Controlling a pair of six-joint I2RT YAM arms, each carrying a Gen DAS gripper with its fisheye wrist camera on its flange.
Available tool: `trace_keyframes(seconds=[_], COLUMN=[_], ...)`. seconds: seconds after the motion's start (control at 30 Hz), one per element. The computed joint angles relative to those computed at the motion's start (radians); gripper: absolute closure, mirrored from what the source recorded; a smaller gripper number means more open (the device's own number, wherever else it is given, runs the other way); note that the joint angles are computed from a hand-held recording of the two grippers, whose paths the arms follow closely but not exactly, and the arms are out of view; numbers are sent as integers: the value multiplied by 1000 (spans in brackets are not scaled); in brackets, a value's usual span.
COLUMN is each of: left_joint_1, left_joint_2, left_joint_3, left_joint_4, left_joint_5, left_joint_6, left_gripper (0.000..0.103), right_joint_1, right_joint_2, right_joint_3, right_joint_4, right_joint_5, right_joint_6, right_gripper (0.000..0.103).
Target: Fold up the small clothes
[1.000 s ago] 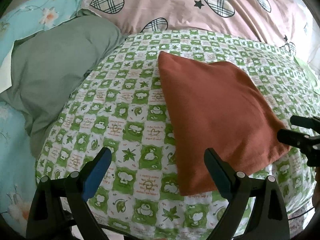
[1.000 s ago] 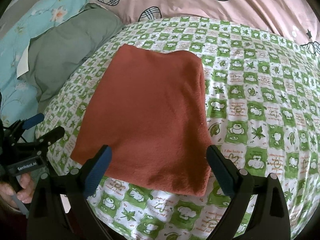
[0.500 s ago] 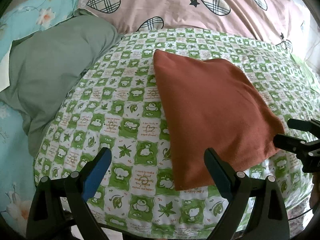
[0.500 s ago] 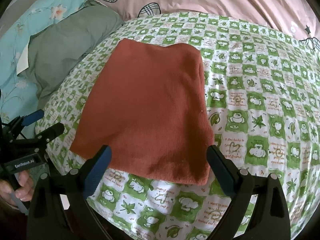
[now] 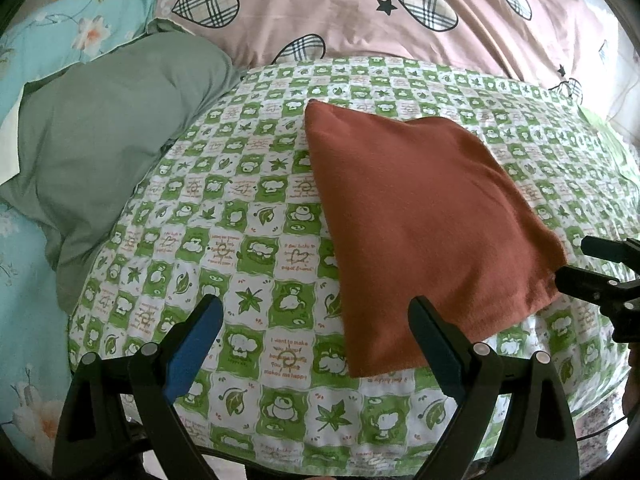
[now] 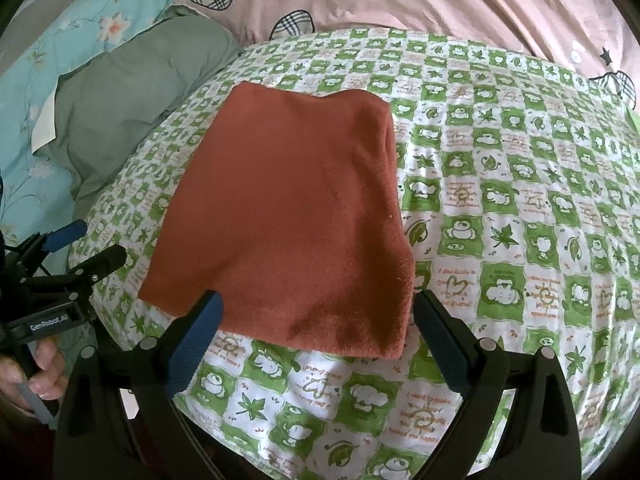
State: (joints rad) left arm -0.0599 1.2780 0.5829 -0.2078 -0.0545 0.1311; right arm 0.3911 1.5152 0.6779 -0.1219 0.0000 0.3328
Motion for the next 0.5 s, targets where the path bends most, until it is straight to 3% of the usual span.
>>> trace_keyframes(seconds=[0.5], left_joint_1=[10], left_joint_2=[-2], left_joint_3=[9], left_joint_4=[-14], left_joint_5=[23], left_joint_6=[15], left_gripper=[9], right_joint_1=[35], right_joint_2=[-18], right_joint_3=[4], right_joint_4=[-16], right_joint_5=[25], right_joint_6=[5], right_gripper=[7])
